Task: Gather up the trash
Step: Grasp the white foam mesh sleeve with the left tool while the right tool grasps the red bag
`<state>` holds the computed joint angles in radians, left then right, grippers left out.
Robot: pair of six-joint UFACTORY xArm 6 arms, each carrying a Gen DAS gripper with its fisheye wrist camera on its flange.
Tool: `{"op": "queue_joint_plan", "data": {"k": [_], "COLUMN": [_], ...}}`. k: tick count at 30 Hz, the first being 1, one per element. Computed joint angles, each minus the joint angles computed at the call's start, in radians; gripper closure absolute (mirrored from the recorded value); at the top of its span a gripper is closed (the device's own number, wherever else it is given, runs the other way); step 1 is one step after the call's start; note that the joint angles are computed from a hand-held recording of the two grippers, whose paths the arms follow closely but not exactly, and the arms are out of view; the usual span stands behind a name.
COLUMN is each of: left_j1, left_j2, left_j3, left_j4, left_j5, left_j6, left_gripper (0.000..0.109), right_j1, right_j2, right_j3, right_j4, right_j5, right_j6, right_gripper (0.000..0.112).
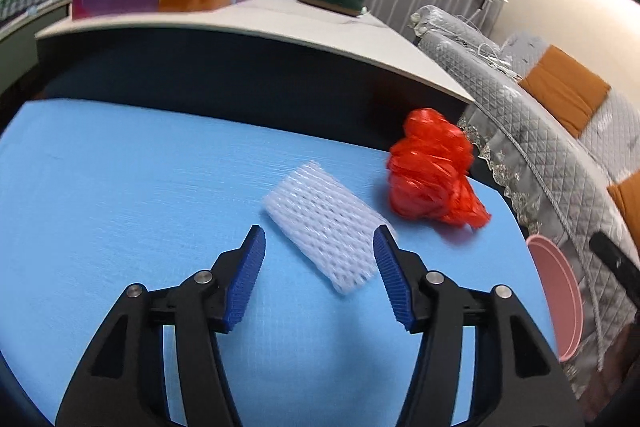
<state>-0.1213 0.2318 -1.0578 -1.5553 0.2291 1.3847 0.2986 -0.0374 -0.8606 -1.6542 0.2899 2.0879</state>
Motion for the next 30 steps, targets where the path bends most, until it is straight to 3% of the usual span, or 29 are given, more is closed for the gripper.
{"op": "queue_joint_plan", "data": {"k": [6, 11, 18, 26, 29, 30], "left_j1": [0.005, -0.007, -0.009, -0.026, -0.026, -0.027], "left_j2": [0.057, 0.088, 0.097, 0.088, 0.085, 0.083], "left_j3": [-0.038, -0.049, -0.06, -0.052, -0.051, -0.049], "left_j4": [0.197, 0.301, 0.277, 0.268, 0.273, 0.275], "left_j5": [0.029, 0.028, 0.054, 0.025, 0.026, 0.026], "left_j6": [-0.234, -0.315, -0.243, -0.194, -0.196, -0.198], "left_gripper": [0.053, 0.054, 0.091, 0.097, 0.097, 0.097], "right_j1": [-0.003, -0.008, -0.014, -0.007, 0.003, 0.004], "right_j2": [0.093, 0.214, 0.374, 0.451, 0.466, 0.467], "right_j3": [-0.089, -0.213, -0.346, -0.399, -0.406, -0.407], "right_j4": [-0.06, -0.08, 0.112, 0.376, 0.498, 0.509], "right_j5": [-0.036, -0.072, -0.143, -0.145, -0.132, -0.135], "right_j6": [0.062, 0.077, -0.142, -0.443, -0.566, -0.582], "right_gripper": [0.047, 0.047, 0.047, 0.048, 0.065, 0.077]}}
